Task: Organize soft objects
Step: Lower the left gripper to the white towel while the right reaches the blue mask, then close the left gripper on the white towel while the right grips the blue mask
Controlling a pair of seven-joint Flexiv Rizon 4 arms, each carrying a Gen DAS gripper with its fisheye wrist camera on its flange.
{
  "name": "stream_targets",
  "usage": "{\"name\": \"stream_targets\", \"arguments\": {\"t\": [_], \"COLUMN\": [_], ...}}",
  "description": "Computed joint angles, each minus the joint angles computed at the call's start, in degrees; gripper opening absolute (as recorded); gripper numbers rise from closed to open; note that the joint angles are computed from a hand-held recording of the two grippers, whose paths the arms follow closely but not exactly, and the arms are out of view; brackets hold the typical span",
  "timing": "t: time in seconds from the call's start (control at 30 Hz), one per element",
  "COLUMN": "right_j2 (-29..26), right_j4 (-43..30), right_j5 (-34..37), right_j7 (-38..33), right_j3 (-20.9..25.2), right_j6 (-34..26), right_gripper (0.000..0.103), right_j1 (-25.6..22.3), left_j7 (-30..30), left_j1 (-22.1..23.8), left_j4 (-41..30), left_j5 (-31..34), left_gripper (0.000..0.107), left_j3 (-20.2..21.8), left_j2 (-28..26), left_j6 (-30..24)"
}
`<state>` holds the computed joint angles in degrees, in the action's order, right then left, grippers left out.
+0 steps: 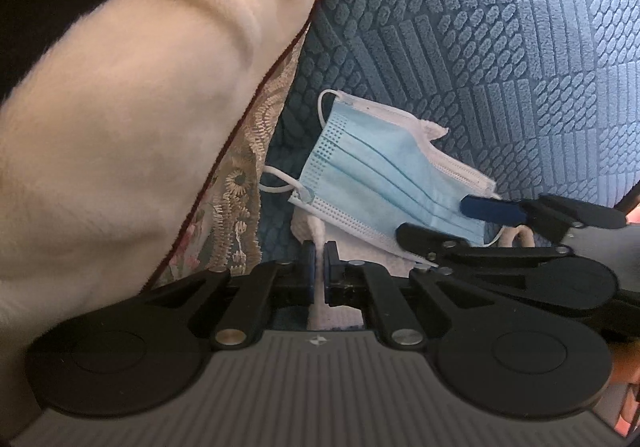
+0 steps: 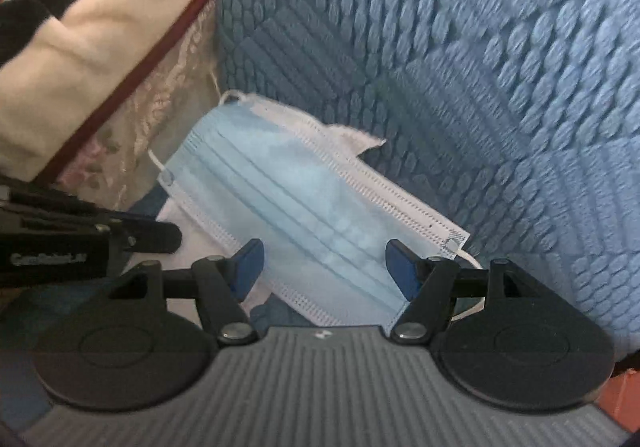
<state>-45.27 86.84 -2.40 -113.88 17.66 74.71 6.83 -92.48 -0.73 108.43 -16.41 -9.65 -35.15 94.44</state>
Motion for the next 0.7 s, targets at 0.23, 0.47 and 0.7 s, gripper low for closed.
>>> {"name": "stream_targets", "arguments": {"t": [0.23, 0.47, 0.7], "right_j2": [-1.4, 0.1, 2.3], "right_j4": [-0.8, -0.7, 0.3], "right_j5": [1.1, 1.4, 1.7], "right_j7": [-1.1, -4.5, -2.5], "right_j3": [1.3, 2.1, 0.3], "right_j6": [0.5, -2.3, -2.5], "right_gripper": [0.064, 0.012, 0.008], "right_j1": [-0.9, -1.6, 0.1], "left_j7": [-0.2, -0.1, 0.4], "left_j1": [-0.3, -0.3, 1.5], "left_j4": [-0.5, -0.9, -0.2], "left_j5": [0.0, -0.2, -0.2], "left_gripper": [0.005, 0.005, 0.005], "left_j3": [0.5, 0.2, -2.0], "left_j2": [-0.1, -0.3, -0.1], "left_j6": [-0.6, -0.9, 0.4]}}
